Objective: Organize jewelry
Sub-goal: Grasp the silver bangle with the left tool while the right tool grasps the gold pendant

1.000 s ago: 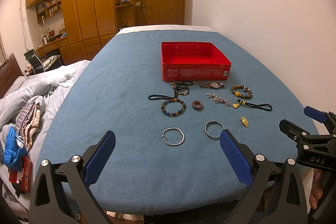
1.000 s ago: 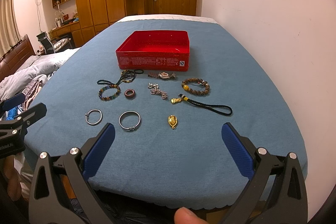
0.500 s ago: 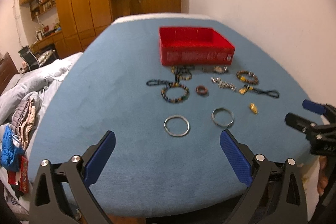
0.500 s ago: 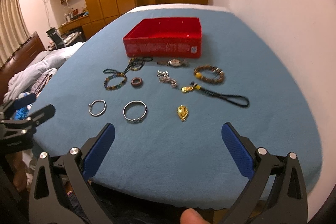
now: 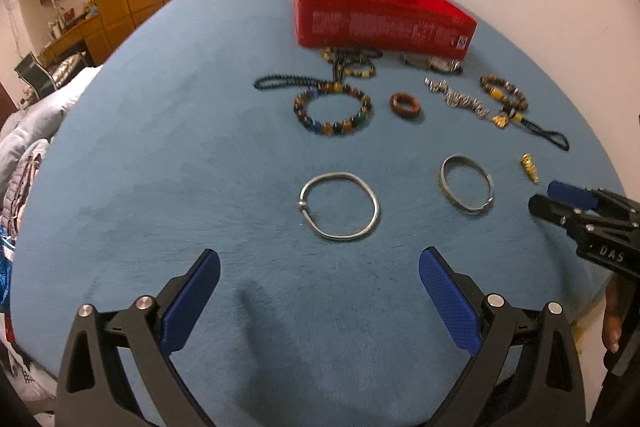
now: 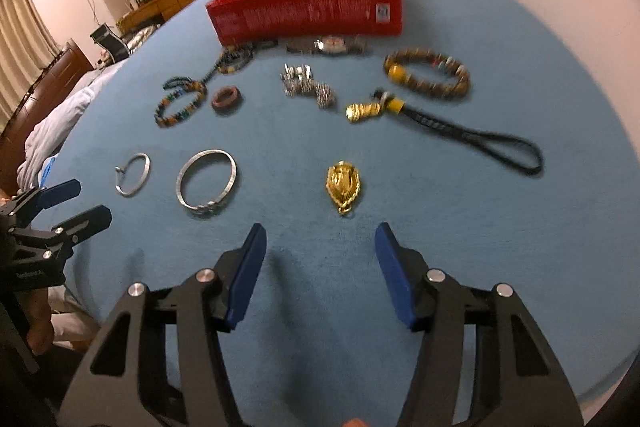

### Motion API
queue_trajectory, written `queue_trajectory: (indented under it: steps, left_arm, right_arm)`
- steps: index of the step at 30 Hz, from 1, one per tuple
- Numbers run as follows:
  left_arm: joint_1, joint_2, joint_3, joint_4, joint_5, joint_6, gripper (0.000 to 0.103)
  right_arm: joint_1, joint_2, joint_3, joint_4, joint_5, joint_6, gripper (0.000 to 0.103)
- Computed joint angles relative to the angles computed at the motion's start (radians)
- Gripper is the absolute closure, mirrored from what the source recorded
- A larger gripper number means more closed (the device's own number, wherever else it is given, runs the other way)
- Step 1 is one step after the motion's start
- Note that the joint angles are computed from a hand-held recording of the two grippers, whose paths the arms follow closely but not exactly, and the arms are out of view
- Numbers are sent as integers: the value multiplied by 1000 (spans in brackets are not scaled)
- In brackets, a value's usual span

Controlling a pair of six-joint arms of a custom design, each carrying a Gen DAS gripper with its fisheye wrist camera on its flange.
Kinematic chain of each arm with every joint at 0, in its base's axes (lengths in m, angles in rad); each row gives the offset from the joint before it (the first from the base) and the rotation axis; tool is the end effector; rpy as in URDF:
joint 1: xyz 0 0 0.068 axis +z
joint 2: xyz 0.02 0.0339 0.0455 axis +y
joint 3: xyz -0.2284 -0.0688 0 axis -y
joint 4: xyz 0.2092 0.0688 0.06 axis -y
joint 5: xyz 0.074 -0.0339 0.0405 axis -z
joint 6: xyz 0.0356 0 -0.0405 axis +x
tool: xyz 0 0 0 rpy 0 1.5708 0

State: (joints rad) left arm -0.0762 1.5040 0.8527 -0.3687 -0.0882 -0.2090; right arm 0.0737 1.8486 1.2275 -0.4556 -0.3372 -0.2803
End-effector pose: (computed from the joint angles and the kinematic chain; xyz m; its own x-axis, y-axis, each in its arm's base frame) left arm 0.2643 -0.0170 0.1690 -0.8373 -0.1433 -0.5275 -0.1471 0.9885 -0.0352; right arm 0.3369 0.0367 0.1655 -0.7812 -0.3195 -0.5363 -0.4600 0.8754 0.1487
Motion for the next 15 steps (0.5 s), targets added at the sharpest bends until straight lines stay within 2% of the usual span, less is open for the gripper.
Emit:
queue_trajectory:
  steps: [6, 8, 9, 10, 13, 15]
  left_arm:
    - [-7, 91, 35, 33, -13, 10, 4]
    - [-9, 103, 44, 41, -17, 15, 4]
    - [-9, 109, 45, 49, -19, 17, 4]
    - [-7, 116, 48, 55, -19, 20, 4]
    - [-5, 134, 51, 84, -26, 26, 3]
    - [-4, 145, 52, 102, -27, 32, 3]
  right_arm:
    - [16, 44, 36, 25, 31, -15, 43]
    - [13, 62, 46, 25, 5, -39, 34]
    - [14, 80, 61, 16, -15, -57, 21]
    - [20, 84, 65, 12, -19, -72, 14]
    - [45, 66, 27, 48, 24, -82, 9]
    - [37, 69, 34, 41, 6, -81, 10]
